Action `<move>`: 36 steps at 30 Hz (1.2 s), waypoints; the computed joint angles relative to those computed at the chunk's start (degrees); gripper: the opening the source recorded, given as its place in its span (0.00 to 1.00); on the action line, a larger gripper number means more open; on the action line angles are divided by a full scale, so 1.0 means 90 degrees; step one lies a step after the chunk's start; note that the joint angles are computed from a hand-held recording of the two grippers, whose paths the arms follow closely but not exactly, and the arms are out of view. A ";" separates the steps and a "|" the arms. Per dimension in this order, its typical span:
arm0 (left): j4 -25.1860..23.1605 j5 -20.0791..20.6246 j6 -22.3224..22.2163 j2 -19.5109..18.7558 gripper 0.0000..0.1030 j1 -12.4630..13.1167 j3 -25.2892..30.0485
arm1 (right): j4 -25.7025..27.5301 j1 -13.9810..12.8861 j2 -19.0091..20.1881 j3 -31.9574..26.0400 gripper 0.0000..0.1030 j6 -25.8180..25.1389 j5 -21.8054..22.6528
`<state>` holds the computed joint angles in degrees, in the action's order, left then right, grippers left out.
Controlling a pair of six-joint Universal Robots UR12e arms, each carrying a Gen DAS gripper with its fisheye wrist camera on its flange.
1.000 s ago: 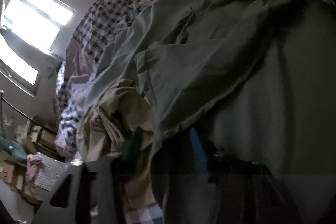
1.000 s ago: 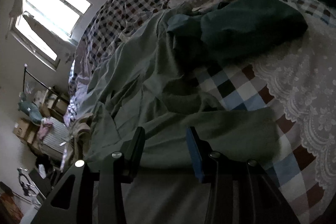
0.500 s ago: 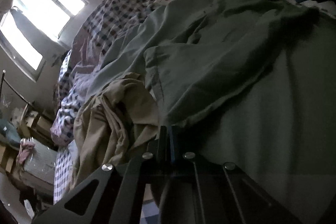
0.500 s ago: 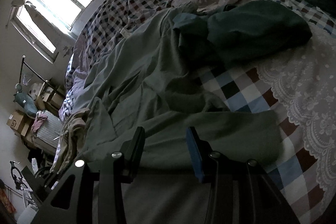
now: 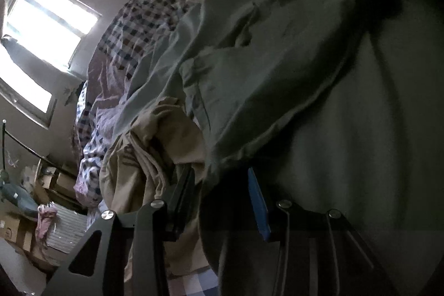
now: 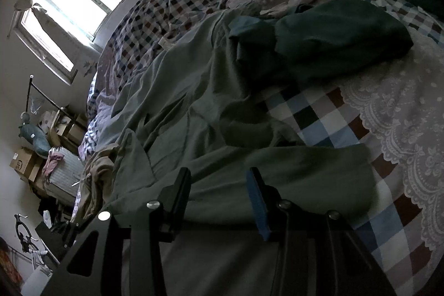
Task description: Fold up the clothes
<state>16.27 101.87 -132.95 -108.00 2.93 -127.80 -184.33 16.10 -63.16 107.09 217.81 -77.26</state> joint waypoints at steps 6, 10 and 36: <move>0.0375 0.0291 0.0381 -0.0182 0.42 -0.0119 0.0052 | 0.0020 0.0029 -0.0003 -0.0015 0.45 -0.0017 -0.0091; 0.0533 0.0426 0.0695 -0.0291 0.36 -0.0212 0.0094 | -0.0013 0.0029 -0.0004 -0.0008 0.45 0.0015 -0.0122; -0.0597 -0.1865 -0.6051 0.0428 0.05 0.0984 -0.0201 | -0.0240 0.0092 0.0091 -0.0161 0.45 -0.0999 0.0826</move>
